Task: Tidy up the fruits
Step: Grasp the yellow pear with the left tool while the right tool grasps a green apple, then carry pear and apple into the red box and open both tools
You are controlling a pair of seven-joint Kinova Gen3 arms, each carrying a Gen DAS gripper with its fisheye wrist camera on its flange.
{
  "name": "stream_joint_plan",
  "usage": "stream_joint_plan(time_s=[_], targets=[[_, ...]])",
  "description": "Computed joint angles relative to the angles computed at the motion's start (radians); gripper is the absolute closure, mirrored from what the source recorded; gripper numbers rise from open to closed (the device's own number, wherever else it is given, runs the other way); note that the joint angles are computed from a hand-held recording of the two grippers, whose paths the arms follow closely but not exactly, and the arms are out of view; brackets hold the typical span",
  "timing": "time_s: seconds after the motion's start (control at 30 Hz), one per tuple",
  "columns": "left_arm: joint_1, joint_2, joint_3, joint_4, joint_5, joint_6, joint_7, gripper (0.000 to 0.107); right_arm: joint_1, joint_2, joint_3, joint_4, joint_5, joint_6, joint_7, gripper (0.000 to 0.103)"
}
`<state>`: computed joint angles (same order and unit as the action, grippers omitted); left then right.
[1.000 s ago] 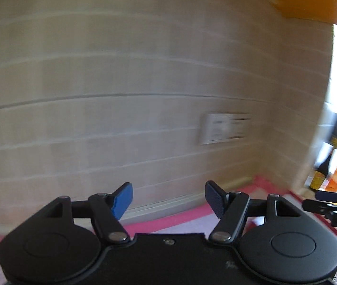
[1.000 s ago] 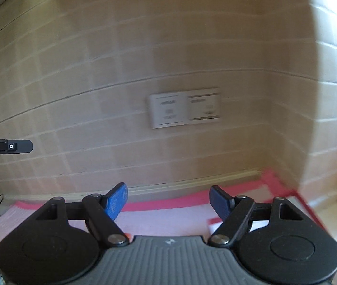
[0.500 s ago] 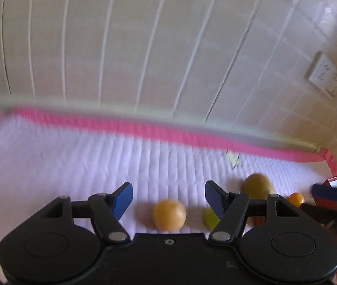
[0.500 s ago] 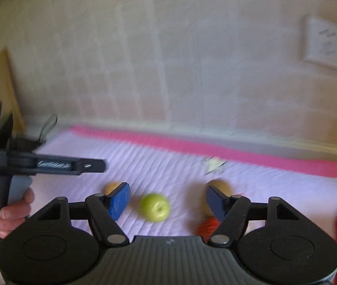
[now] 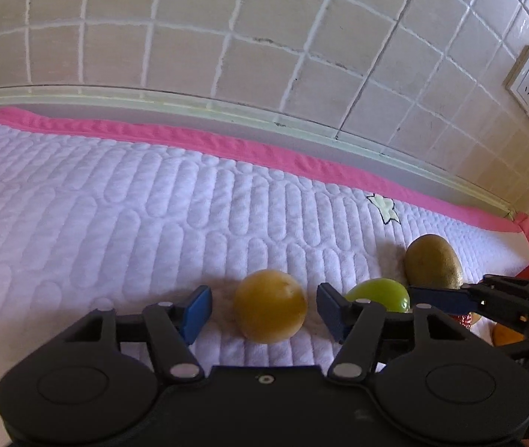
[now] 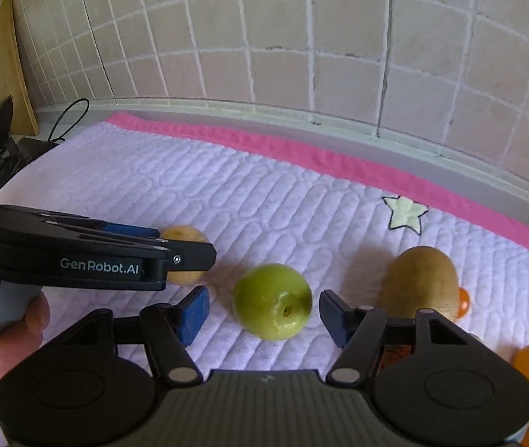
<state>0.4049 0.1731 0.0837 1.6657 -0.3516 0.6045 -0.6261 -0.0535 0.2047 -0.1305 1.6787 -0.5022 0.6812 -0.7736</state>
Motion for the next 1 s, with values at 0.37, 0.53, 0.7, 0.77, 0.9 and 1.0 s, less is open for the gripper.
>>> stream_joint_plan(time_s=[0.37, 0.53, 0.7, 0.77, 0.9, 1.0], targets=[[0.045, 0.031, -0.009, -0.05, -0.042, 0.064, 0.023, 0.058, 0.035, 0.023, -0.018, 0.004, -0.057, -0.013, 0.045, 0.052], [0.068, 0.01, 0.009, -0.086, -0.077, 0.101, 0.017, 0.058, 0.082, -0.024, -0.012, 0.026, -0.145, 0.015, 0.107, 0.052], [0.1, -0.003, 0.034, -0.153, -0.129, 0.109, 0.002, 0.058, 0.128, -0.125, 0.051, 0.07, -0.276, 0.03, 0.199, 0.052], [0.122, 0.002, 0.041, -0.195, -0.157, 0.114, -0.02, 0.058, 0.145, -0.169, 0.094, 0.084, -0.341, 0.043, 0.251, 0.052], [0.189, 0.046, 0.062, -0.331, -0.229, 0.164, -0.109, 0.058, 0.153, -0.278, 0.19, 0.134, -0.447, -0.003, 0.375, 0.052], [0.213, 0.087, 0.072, -0.43, -0.201, 0.143, -0.209, 0.058, 0.142, -0.344, 0.264, 0.164, -0.505, -0.057, 0.447, 0.052]])
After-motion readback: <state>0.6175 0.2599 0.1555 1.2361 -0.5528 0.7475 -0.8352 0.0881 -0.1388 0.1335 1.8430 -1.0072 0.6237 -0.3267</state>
